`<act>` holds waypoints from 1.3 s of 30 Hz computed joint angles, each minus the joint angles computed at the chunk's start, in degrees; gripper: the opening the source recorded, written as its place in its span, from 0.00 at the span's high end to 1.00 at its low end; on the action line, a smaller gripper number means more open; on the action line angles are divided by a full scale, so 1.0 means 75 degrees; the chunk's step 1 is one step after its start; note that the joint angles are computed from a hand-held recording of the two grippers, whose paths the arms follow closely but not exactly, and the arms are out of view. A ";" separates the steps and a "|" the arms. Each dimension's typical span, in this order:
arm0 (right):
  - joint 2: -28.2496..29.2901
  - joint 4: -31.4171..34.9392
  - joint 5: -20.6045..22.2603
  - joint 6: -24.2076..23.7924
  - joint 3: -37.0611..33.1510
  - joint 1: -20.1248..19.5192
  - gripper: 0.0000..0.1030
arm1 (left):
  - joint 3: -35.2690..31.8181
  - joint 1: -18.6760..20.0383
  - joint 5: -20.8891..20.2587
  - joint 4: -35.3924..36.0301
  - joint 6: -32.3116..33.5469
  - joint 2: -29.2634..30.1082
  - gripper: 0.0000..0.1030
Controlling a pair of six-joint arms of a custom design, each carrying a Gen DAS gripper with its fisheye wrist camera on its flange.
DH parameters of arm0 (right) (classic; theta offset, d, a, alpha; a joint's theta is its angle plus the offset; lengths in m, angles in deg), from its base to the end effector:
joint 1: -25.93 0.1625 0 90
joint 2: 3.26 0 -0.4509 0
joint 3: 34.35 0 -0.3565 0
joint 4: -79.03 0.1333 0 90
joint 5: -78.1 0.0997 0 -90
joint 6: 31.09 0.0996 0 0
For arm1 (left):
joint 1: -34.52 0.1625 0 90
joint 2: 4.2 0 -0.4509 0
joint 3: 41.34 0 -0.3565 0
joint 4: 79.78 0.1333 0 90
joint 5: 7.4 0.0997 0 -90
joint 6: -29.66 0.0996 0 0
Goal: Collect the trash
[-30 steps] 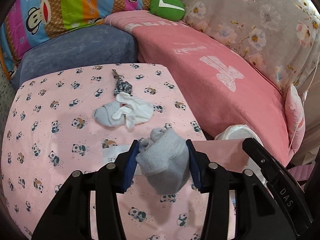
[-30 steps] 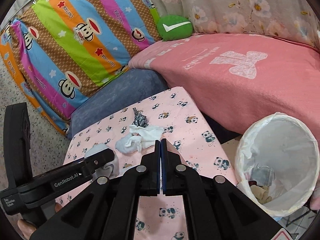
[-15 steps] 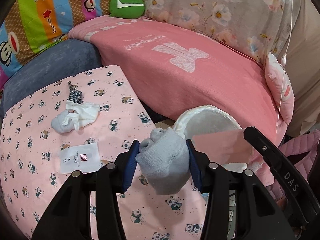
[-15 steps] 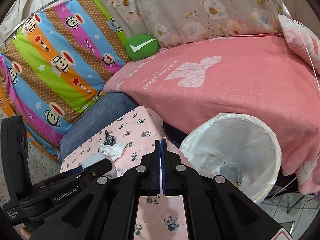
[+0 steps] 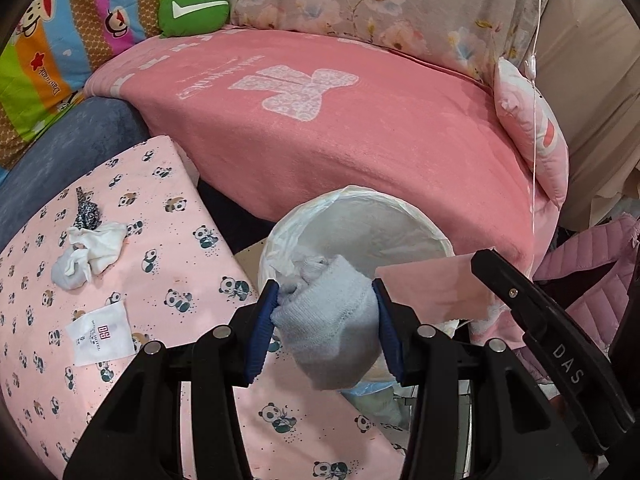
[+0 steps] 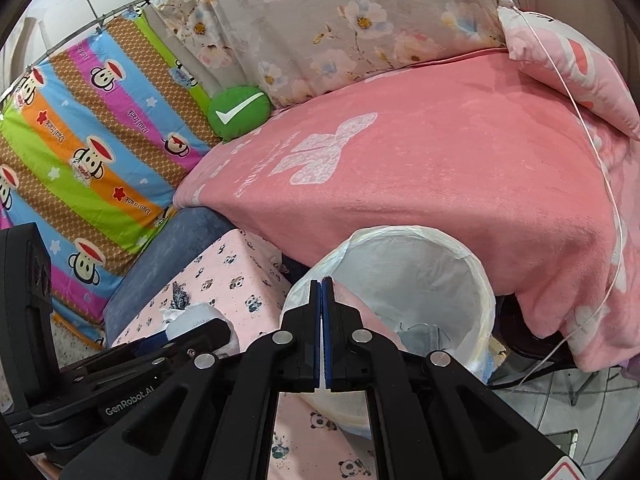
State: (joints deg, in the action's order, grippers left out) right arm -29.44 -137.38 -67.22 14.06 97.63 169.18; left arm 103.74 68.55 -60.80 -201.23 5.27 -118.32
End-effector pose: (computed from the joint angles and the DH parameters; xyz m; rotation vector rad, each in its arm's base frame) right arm 0.3680 -0.2106 0.0005 -0.0602 -2.4749 1.2706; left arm -0.0760 -0.2838 0.3115 0.7045 2.5049 -0.5637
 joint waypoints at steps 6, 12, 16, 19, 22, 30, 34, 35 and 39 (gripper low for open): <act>-0.0027 -0.0258 0.0021 0.0008 0.0266 -0.0181 0.97 | 0.0073 0.0132 -0.0229 -0.0519 0.0094 0.0505 0.56; -0.0004 -0.0315 0.0076 -0.0009 0.0307 -0.0334 0.97 | 0.0072 0.0284 -0.0342 -0.0863 0.0164 0.0835 0.52; 0.0025 -0.0358 0.0099 -0.0065 0.0289 -0.0381 0.94 | 0.0034 0.0376 -0.0270 -0.0914 0.0080 0.0891 0.35; 0.0068 -0.0398 0.0100 -0.0115 0.0242 -0.0376 0.91 | 0.0022 0.0418 -0.0202 -0.0949 0.0068 0.0852 0.29; 0.0099 -0.0353 0.0085 -0.0147 0.0164 -0.0382 0.89 | -0.0008 0.0443 -0.0110 -0.0870 0.0031 0.0804 0.29; 0.0088 -0.0021 0.0061 -0.0094 0.0027 -0.0301 0.79 | -0.0027 0.0540 -0.0048 -0.0751 0.0021 0.0629 0.28; 0.0098 0.0112 0.0069 -0.0037 -0.0040 -0.0249 0.75 | -0.0031 0.0583 0.0002 -0.0594 -0.0013 0.0461 0.29; 0.0118 0.0138 0.0065 -0.0048 -0.0075 -0.0221 0.75 | -0.0036 0.0605 0.0014 -0.0542 -0.0020 0.0402 0.29; 0.0173 0.0267 0.0127 -0.0099 -0.0218 -0.0179 0.72 | -0.0080 0.0713 0.0096 -0.0359 -0.0051 0.0208 0.28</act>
